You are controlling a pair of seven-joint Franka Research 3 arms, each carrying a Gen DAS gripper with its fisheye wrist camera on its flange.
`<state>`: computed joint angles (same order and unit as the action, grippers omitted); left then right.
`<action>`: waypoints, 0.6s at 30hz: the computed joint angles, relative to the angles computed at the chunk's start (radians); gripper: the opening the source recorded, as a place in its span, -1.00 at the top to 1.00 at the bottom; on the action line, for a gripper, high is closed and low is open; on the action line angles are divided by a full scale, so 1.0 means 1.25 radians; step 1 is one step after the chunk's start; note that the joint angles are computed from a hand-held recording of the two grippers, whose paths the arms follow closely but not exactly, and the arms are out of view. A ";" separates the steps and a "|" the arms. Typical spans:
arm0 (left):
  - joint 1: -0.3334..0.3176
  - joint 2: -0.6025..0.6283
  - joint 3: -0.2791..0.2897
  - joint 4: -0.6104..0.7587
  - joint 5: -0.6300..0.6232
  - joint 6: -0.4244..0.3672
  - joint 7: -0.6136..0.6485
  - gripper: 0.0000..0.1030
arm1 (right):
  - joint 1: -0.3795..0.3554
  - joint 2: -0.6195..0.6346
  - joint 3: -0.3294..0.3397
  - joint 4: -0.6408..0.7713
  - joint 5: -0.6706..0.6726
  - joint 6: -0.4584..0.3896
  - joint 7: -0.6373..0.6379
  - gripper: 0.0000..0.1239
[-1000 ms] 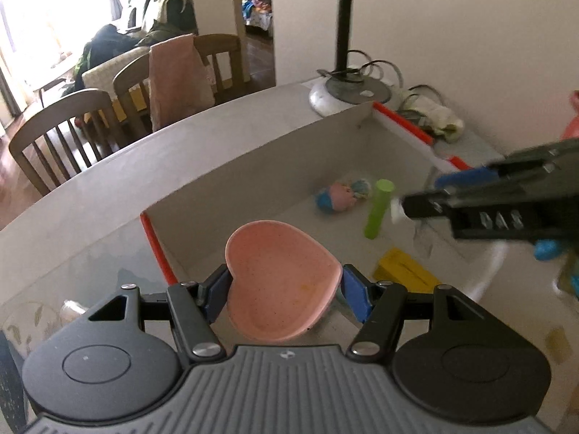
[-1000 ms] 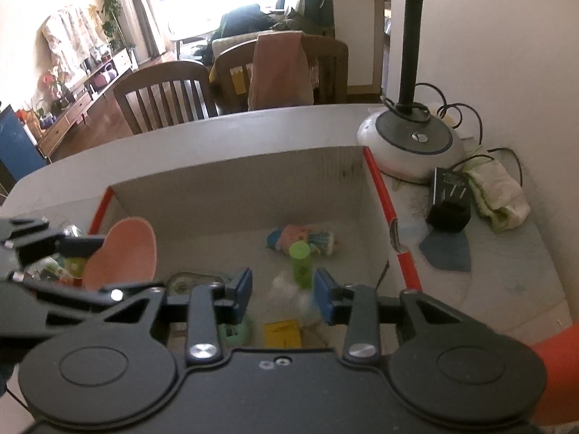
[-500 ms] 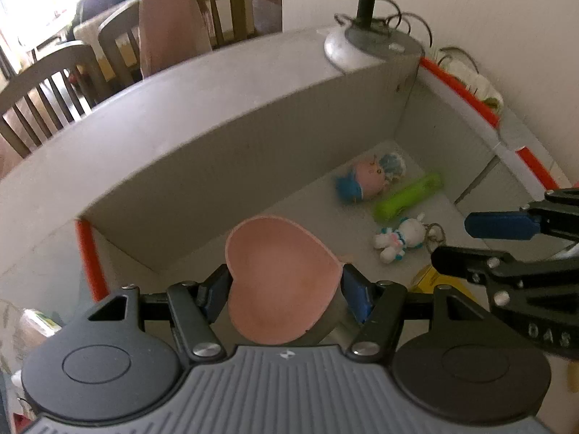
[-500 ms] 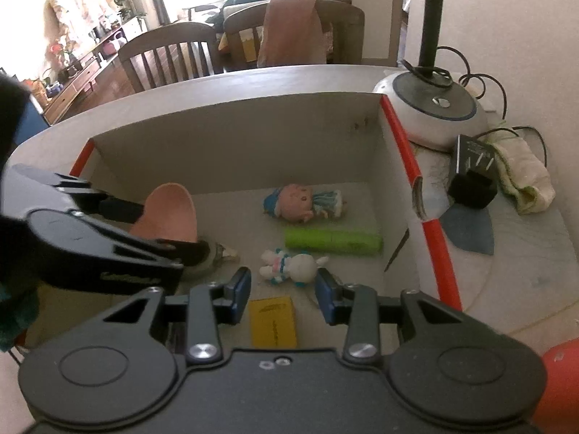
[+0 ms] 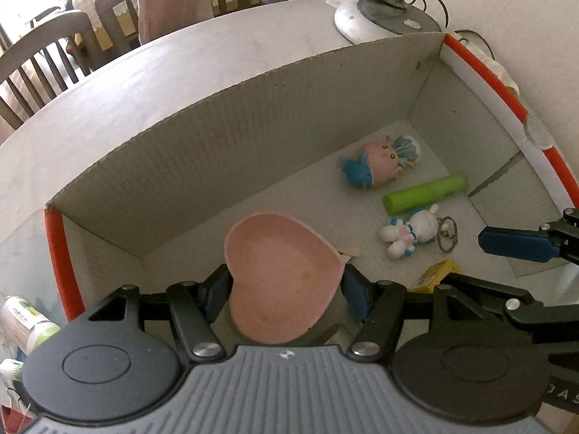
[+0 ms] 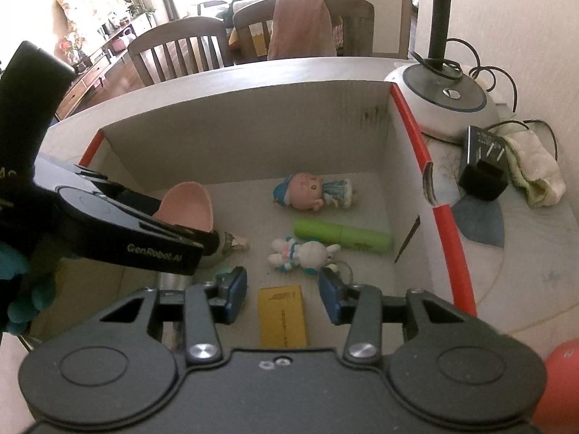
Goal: Organize rigid objects
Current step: 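Open right gripper to drop the bunny while left gripper lowers and releases the dish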
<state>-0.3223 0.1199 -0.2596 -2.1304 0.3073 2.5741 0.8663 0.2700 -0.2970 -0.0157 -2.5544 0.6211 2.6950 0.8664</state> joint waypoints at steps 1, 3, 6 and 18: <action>-0.001 -0.002 0.001 -0.002 0.004 0.001 -0.006 -0.28 | 0.001 -0.002 0.000 -0.002 0.000 -0.001 -0.001 0.28; 0.000 -0.008 0.000 -0.009 -0.002 0.010 -0.009 -0.29 | 0.003 -0.008 0.000 -0.005 0.000 -0.003 -0.005 0.27; -0.003 -0.021 0.000 -0.021 0.009 0.018 -0.020 -0.29 | 0.005 -0.021 0.001 -0.013 0.000 -0.001 -0.004 0.24; -0.007 -0.108 -0.009 -0.085 0.032 0.065 -0.061 -0.29 | 0.017 -0.099 -0.001 -0.051 -0.004 0.002 0.021 0.10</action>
